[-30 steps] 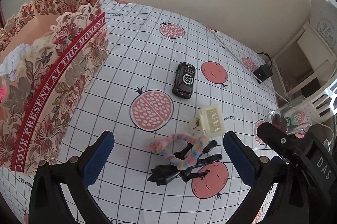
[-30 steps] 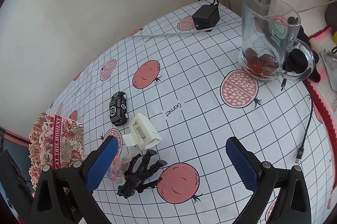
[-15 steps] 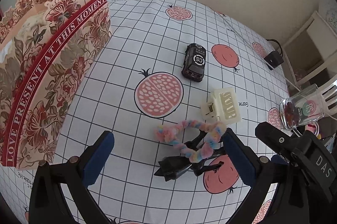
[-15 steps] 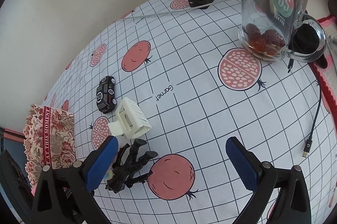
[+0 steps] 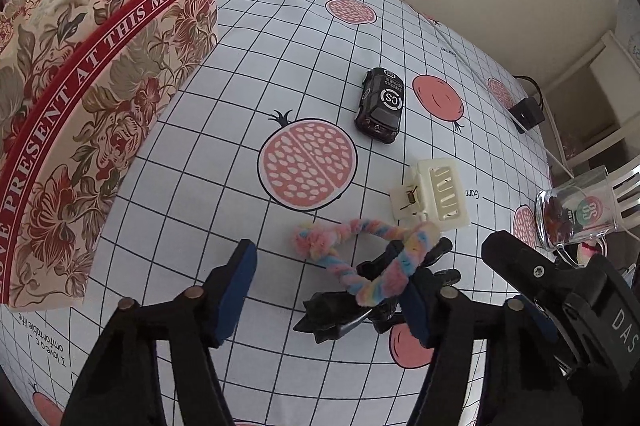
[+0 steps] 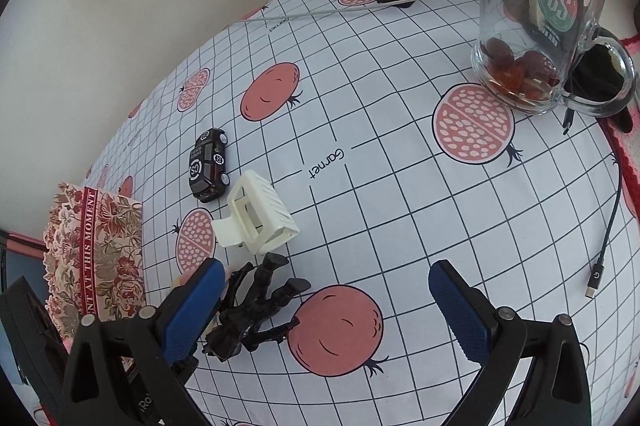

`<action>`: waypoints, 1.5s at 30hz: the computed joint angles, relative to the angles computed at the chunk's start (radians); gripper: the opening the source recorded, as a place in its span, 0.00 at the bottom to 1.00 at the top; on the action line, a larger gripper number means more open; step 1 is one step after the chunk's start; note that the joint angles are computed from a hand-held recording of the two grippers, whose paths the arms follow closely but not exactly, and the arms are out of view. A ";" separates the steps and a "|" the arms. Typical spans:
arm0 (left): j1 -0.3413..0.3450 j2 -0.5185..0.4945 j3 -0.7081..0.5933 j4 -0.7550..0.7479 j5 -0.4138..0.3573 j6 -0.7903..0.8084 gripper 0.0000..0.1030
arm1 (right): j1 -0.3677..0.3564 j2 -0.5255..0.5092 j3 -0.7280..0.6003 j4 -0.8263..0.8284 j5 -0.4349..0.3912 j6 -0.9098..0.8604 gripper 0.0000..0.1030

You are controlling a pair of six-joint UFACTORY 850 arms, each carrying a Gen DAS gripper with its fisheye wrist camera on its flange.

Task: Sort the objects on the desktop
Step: 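Move the left tool to the rainbow pipe cleaner while the right tool approaches the black robot figure, then grasp the rainbow pipe cleaner with the left tool while the right tool grasps the black robot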

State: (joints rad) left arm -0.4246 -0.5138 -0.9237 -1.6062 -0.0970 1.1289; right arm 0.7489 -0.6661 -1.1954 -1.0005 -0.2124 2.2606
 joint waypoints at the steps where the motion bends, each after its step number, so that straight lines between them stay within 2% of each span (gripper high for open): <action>1: 0.000 -0.002 -0.001 0.035 0.002 -0.039 0.58 | 0.000 -0.003 -0.002 0.009 0.003 -0.012 1.00; 5: 0.004 0.000 0.003 -0.065 0.004 0.048 0.49 | -0.003 -0.014 -0.013 0.129 0.023 -0.144 1.00; 9: 0.012 0.001 0.008 -0.139 0.007 0.103 0.32 | 0.000 -0.025 -0.027 0.198 0.020 -0.217 1.00; 13: 0.027 0.003 0.014 -0.251 0.003 0.187 0.29 | 0.003 -0.050 -0.058 0.381 0.020 -0.412 1.00; 15: 0.032 0.009 0.023 -0.389 0.001 0.310 0.27 | 0.002 -0.058 -0.062 0.406 0.033 -0.424 1.00; 16: 0.036 0.012 0.026 -0.446 0.001 0.362 0.22 | 0.002 -0.063 -0.066 0.434 0.033 -0.445 1.00; 20: 0.048 0.027 0.042 -0.770 0.020 0.644 0.19 | 0.007 -0.079 -0.086 0.493 0.029 -0.502 1.00; 22: 0.058 0.031 0.048 -0.845 0.027 0.693 0.15 | 0.012 -0.086 -0.098 0.516 0.022 -0.526 1.00; 24: 0.068 0.034 0.053 -0.965 0.036 0.789 0.15 | 0.019 -0.093 -0.111 0.472 0.010 -0.494 1.00; 26: 0.084 0.039 0.064 -0.986 0.031 0.800 0.14 | 0.024 -0.099 -0.122 0.459 0.006 -0.488 1.00; 29: 0.093 0.042 0.069 -1.147 0.037 0.943 0.13 | 0.031 -0.111 -0.143 0.459 -0.007 -0.502 1.00; 32: 0.106 0.042 0.073 -1.058 0.030 0.839 0.13 | 0.046 -0.140 -0.193 0.481 -0.078 -0.544 1.00; 34: 0.108 0.044 0.075 -1.038 0.028 0.819 0.13 | 0.053 -0.166 -0.236 0.507 -0.140 -0.598 1.00; 38: 0.107 0.048 0.079 -0.979 0.027 0.760 0.13 | 0.073 -0.202 -0.293 0.485 -0.232 -0.600 1.00; 40: 0.109 0.050 0.080 -0.891 0.026 0.673 0.13 | 0.083 -0.223 -0.325 0.475 -0.283 -0.612 1.00; 44: 0.111 0.052 0.082 -0.857 0.028 0.642 0.13 | 0.104 -0.269 -0.394 0.456 -0.391 -0.644 0.99; 45: 0.111 0.053 0.082 -0.860 0.030 0.644 0.13 | 0.109 -0.271 -0.395 0.424 -0.394 -0.627 0.98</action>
State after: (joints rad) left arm -0.3138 -0.4610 -0.8419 -2.4663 -0.0675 1.7733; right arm 0.8579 -0.9371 -1.5903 -0.5766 -0.6067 1.6336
